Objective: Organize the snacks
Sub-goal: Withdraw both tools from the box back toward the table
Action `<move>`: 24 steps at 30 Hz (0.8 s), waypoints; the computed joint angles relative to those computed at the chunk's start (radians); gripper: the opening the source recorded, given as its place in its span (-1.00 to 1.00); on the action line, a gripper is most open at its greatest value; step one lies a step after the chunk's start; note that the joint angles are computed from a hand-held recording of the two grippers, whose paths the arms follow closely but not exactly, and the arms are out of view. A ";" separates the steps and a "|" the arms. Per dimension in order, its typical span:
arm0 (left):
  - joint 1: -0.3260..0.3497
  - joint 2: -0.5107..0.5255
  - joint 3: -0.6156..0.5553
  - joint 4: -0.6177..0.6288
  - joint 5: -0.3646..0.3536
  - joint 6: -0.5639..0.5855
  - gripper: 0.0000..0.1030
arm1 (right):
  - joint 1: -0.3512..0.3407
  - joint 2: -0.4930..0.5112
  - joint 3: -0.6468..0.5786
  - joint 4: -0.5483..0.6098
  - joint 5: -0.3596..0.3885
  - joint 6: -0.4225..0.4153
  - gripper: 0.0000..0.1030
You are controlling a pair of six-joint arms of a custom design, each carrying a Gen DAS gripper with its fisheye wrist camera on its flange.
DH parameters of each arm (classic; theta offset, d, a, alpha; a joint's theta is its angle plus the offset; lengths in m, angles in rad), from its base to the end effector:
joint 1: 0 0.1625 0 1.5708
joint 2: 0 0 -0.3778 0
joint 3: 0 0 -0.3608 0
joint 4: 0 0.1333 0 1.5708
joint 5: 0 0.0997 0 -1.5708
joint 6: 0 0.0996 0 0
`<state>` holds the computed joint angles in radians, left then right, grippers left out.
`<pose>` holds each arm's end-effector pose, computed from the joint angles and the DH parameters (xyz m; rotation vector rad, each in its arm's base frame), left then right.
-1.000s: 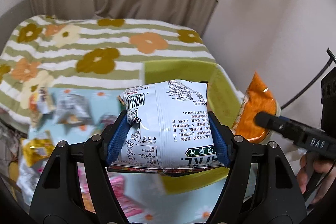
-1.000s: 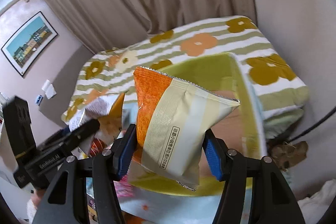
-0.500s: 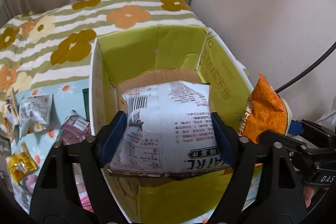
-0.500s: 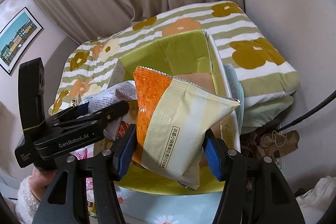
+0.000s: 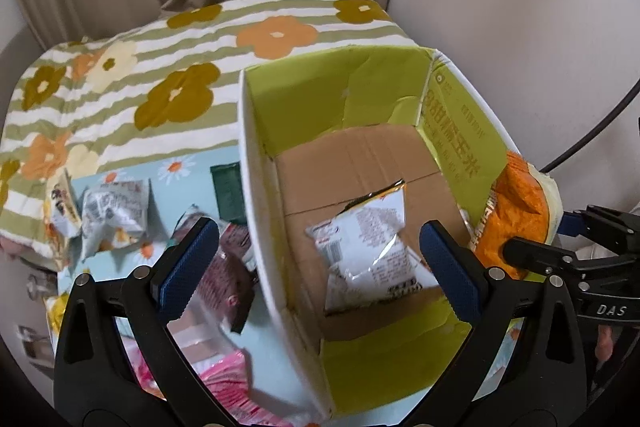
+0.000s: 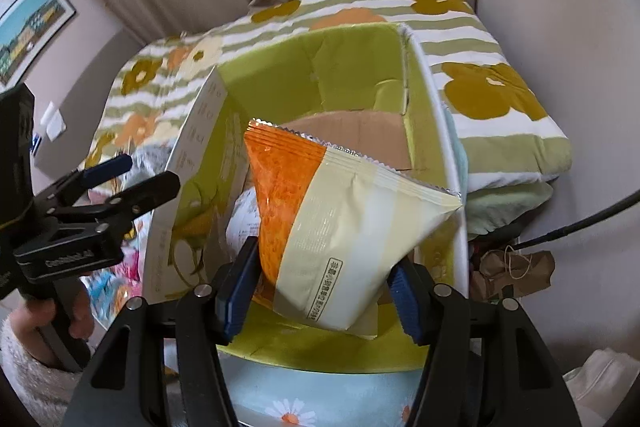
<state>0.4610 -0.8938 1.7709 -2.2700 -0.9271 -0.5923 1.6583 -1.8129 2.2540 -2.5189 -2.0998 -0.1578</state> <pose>-0.4079 -0.4182 0.0835 0.7244 2.4410 -0.4885 0.1146 -0.3559 0.3485 0.1333 -2.5318 0.6307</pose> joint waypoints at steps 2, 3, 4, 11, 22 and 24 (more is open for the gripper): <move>0.000 -0.016 0.016 -0.004 -0.005 -0.014 0.94 | 0.005 0.009 0.001 0.001 -0.023 0.003 0.21; 0.000 -0.027 0.026 -0.008 -0.009 -0.022 0.94 | 0.009 0.014 0.003 -0.004 -0.044 0.008 0.33; -0.002 -0.037 0.036 -0.010 -0.011 -0.031 0.94 | 0.007 0.013 0.008 -0.015 -0.051 0.003 0.69; -0.030 -0.096 0.101 -0.002 0.000 -0.089 0.94 | 0.002 -0.056 0.068 -0.124 -0.025 -0.050 0.99; -0.152 -0.235 0.208 0.070 0.061 -0.237 0.94 | 0.139 -0.141 0.090 -0.084 -0.039 -0.025 0.99; -0.175 -0.265 0.221 0.097 0.074 -0.267 0.94 | 0.167 -0.152 0.096 -0.088 -0.039 -0.017 0.99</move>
